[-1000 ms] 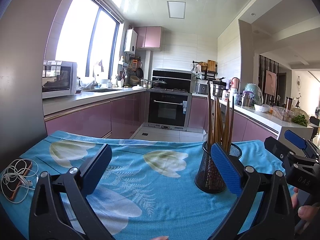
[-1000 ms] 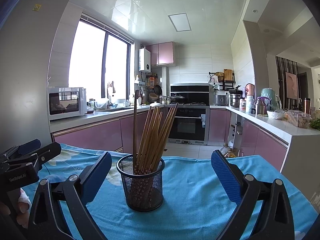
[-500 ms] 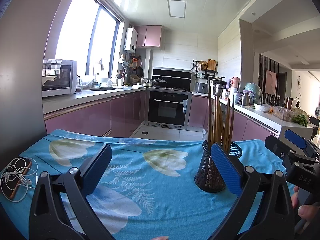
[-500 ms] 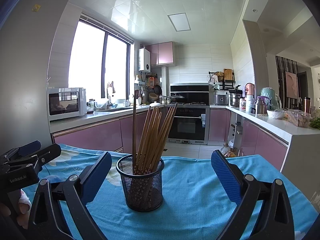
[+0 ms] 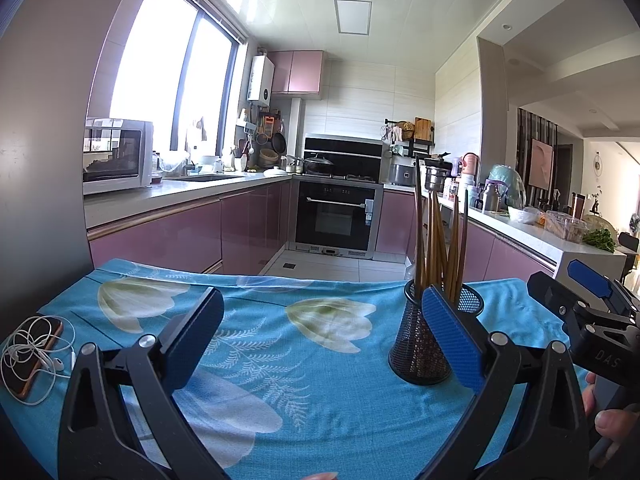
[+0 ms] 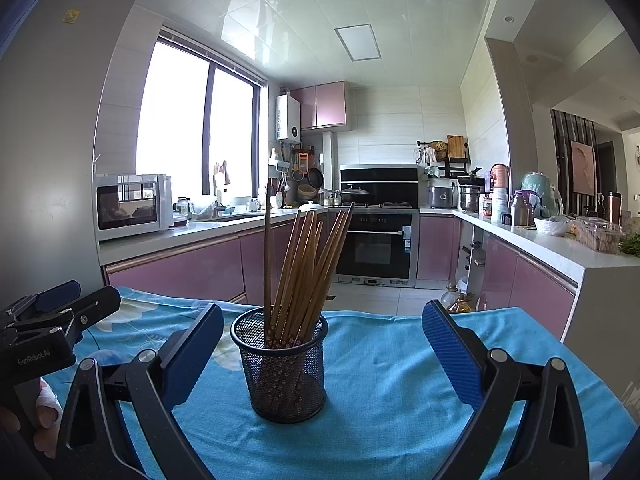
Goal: Organize utensils
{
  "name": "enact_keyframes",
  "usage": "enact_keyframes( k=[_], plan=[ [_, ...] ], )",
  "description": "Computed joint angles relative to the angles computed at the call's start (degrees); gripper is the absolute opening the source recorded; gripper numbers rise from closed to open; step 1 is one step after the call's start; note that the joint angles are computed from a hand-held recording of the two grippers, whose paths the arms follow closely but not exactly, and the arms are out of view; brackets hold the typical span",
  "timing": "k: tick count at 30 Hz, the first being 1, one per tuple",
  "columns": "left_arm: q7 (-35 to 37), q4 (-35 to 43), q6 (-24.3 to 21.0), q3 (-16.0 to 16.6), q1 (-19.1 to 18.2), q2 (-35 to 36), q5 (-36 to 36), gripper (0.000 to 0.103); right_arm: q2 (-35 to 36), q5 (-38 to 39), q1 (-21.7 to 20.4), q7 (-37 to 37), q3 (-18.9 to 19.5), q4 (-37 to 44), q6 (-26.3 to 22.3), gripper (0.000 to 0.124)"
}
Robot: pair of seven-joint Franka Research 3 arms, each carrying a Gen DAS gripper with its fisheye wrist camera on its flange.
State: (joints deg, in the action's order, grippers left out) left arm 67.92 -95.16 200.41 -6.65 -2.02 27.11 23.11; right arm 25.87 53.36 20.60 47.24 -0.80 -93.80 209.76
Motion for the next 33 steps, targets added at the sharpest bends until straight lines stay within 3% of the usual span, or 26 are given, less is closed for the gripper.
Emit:
enact_keyframes(
  k=[33],
  plan=[
    [0.41,0.05,-0.32,-0.04,-0.22,0.02,-0.48,0.098,0.28,0.41,0.15,-0.08,-0.29,0.29,-0.42,0.096]
  ],
)
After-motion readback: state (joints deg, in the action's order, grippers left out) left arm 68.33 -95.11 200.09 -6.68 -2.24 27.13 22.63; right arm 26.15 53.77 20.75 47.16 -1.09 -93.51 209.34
